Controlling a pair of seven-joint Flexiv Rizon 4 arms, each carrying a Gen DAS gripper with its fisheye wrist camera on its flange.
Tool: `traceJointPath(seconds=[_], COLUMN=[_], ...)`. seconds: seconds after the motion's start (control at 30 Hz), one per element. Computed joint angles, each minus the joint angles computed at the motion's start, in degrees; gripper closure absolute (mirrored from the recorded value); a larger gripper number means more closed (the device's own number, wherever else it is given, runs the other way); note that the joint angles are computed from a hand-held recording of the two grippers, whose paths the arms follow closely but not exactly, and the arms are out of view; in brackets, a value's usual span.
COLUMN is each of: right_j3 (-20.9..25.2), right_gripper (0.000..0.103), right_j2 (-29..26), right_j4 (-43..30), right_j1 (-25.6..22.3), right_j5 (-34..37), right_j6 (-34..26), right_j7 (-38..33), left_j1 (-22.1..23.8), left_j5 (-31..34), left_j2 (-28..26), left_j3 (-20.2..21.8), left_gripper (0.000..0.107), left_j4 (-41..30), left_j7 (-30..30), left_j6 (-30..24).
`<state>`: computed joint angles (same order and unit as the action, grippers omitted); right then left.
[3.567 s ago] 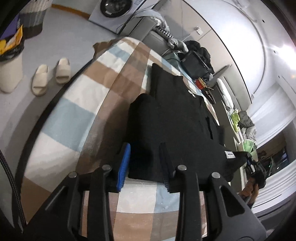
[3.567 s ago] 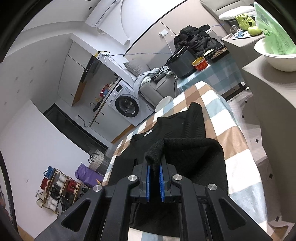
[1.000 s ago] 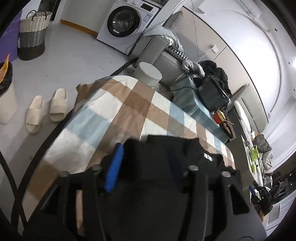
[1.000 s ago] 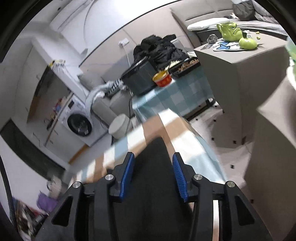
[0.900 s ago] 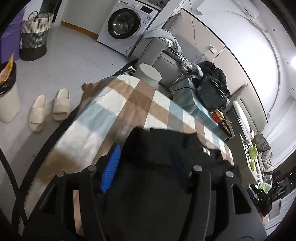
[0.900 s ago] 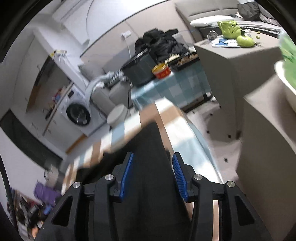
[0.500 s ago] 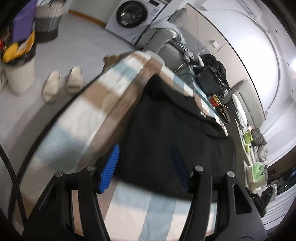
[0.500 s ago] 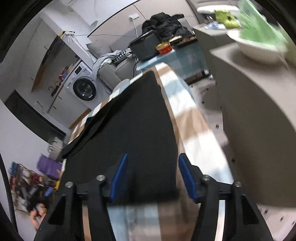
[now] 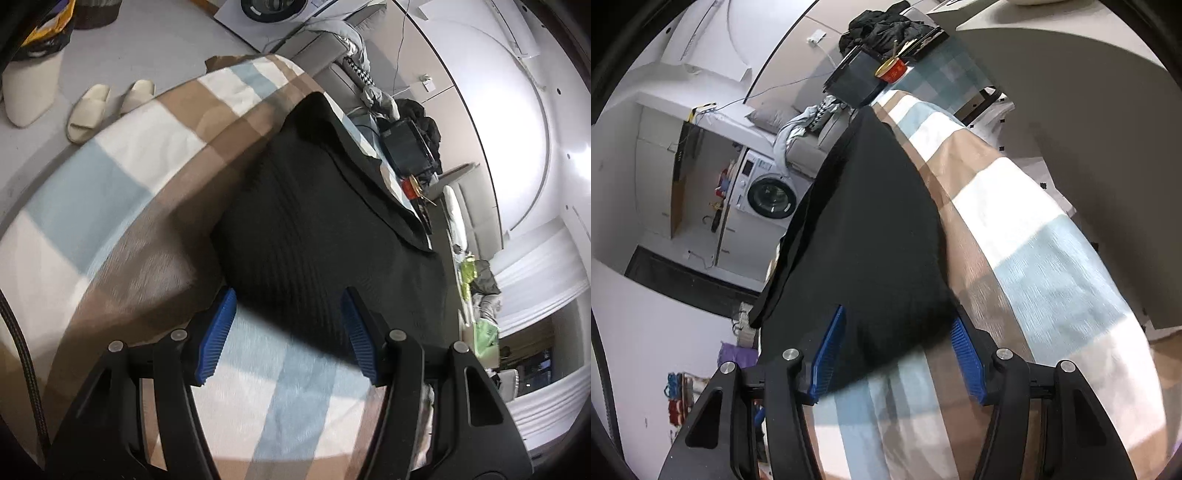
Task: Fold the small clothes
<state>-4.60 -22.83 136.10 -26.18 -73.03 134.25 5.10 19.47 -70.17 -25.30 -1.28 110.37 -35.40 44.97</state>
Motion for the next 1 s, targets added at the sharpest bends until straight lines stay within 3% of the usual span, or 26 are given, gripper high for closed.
traceJointPath(seconds=[0.1,0.13,0.23,0.4,0.63,0.73,0.8,0.87,0.93,1.0], right_j3=[1.24,1.61,3.25,5.24,3.85,0.51,-3.03,-5.73,-6.29,-5.88], right_gripper=[0.045,0.055,0.080,0.091,0.091,0.091,0.089,0.075,0.059,0.058], right_j2=[0.15,0.57,0.57,1.32,5.96,9.68,11.87,14.81,19.97,23.79], right_j4=[0.37,0.45,0.10,1.96,7.13,11.96,12.96,13.73,15.67,17.08], right_j1=[2.17,2.97,2.88,3.28,-1.83,-4.63,-6.77,-7.97,-8.29,-7.95], right_j5=[7.19,9.10,11.81,19.09,7.92,-1.24,-12.26,-18.63,-16.90,-11.57], right_j6=[-2.28,-4.04,-6.51,-5.50,-2.42,0.20,1.16,0.35,-5.46,-9.15], right_j7=[-3.59,-4.72,-5.36,-11.61,-11.13,-10.26,-6.49,-4.54,-7.17,-10.92], left_j1=[-1.56,-1.77,-1.63,-2.99,-2.05,-1.49,-1.85,-2.02,-2.04,-1.77], left_j5=[-0.76,-1.93,-3.63,-10.59,-8.60,-6.10,-4.29,-3.45,-5.19,-7.26], left_j2=[-1.59,-2.17,-3.10,-0.17,7.41,11.25,13.20,14.38,14.93,14.98], left_j3=[-0.88,-1.54,-2.74,-3.10,2.18,5.00,6.50,7.40,7.61,7.60], left_gripper=[0.055,0.070,0.092,0.095,0.095,0.094,0.093,0.087,0.079,0.070], left_j4=[-1.88,-2.51,-3.53,-0.42,7.26,11.59,13.97,15.40,16.02,15.64], left_j7=[0.31,0.91,2.44,11.95,14.49,15.85,15.56,15.54,17.13,18.45], left_j6=[4.44,5.75,6.69,9.84,2.82,0.22,1.75,3.79,6.34,6.85])
